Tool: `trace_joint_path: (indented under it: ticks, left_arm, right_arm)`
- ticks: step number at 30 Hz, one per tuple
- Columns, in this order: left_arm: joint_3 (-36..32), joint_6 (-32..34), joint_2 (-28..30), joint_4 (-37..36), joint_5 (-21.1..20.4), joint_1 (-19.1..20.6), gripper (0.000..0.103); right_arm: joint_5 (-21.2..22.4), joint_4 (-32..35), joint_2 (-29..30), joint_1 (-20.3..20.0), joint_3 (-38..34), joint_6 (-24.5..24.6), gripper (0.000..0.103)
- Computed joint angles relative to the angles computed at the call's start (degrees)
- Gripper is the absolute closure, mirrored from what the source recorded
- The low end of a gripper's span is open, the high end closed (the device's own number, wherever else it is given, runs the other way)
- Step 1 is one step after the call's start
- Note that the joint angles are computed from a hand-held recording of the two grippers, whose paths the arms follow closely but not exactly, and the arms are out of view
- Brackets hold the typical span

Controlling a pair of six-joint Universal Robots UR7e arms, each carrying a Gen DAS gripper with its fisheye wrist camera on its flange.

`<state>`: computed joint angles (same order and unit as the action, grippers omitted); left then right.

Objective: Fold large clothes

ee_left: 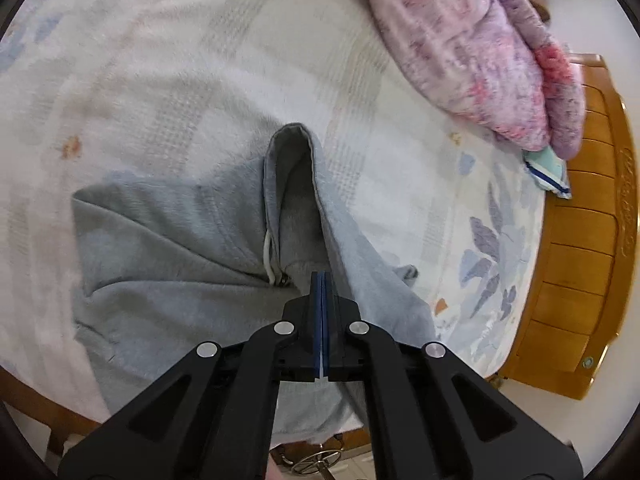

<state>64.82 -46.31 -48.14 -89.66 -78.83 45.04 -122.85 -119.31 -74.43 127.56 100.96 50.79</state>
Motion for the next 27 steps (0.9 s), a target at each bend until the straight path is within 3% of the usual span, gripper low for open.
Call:
trace_joint_path:
  ticks: [1, 2, 3, 4, 8, 9, 10, 11, 14, 18, 23, 27]
  left_arm:
    - [-0.9, -0.2, 0.3, 1.4, 0.0, 0.1, 0.101]
    - [-1.5, -0.2, 0.8, 2.4, -0.9, 0.6, 0.075]
    - [-1.6, -0.5, 1.3, 2.9, -1.6, 1.2, 0.035]
    - [-1.2, -1.8, 1.9, 2.4, -2.5, 2.0, 0.029]
    - [3.3, -5.2, 2.2, -5.7, -9.2, 4.7, 0.03]
    - [3.8, -4.5, 3.0, -7.5, -11.5, 5.4, 0.049]
    - [3.7, -3.7, 4.0, -7.4, -13.6, 5.9, 0.081]
    - [3.0, -4.3, 5.1, -5.3, -15.1, 6.3, 0.099]
    - [5.4, -3.3, 2.3, -9.3, -13.5, 5.0, 0.099]
    - [6.7, -0.9, -3.2, -6.8, -9.3, 1.9, 0.099]
    - [10.0, -2.0, -10.8, -1.2, -1.2, -2.3, 0.098]
    - [14.3, -2.8, -16.0, 2.2, 1.5, -4.6, 0.098]
  right_arm:
    - [0.1, -0.1, -0.1, 0.0, -0.1, 0.2, 0.095]
    - [-0.1, -0.1, -0.3, 0.2, -0.2, 0.2, 0.095]
    - [-0.2, -0.2, -0.3, 0.4, -0.3, 0.2, 0.095]
    - [0.0, -0.5, -0.2, 0.4, -0.3, 0.1, 0.095]
    - [0.5, -0.8, 0.2, 0.0, -0.1, -0.1, 0.095]
    - [0.8, -1.0, 0.3, -0.1, -0.1, 0.0, 0.095]
    - [1.3, -1.7, 0.3, -0.2, 0.2, 0.0, 0.095]
    - [1.7, -2.6, 0.3, -0.3, 0.5, -0.3, 0.095]
    - [-0.3, -0.8, 0.5, -0.1, -0.1, 0.1, 0.095]
    - [-0.4, -2.4, 0.1, -0.4, 0.5, 0.0, 0.095]
    - [0.2, -0.8, 0.8, 0.1, -0.6, -0.4, 0.095]
    - [1.1, 1.7, 1.3, 0.5, -0.6, -1.3, 0.095]
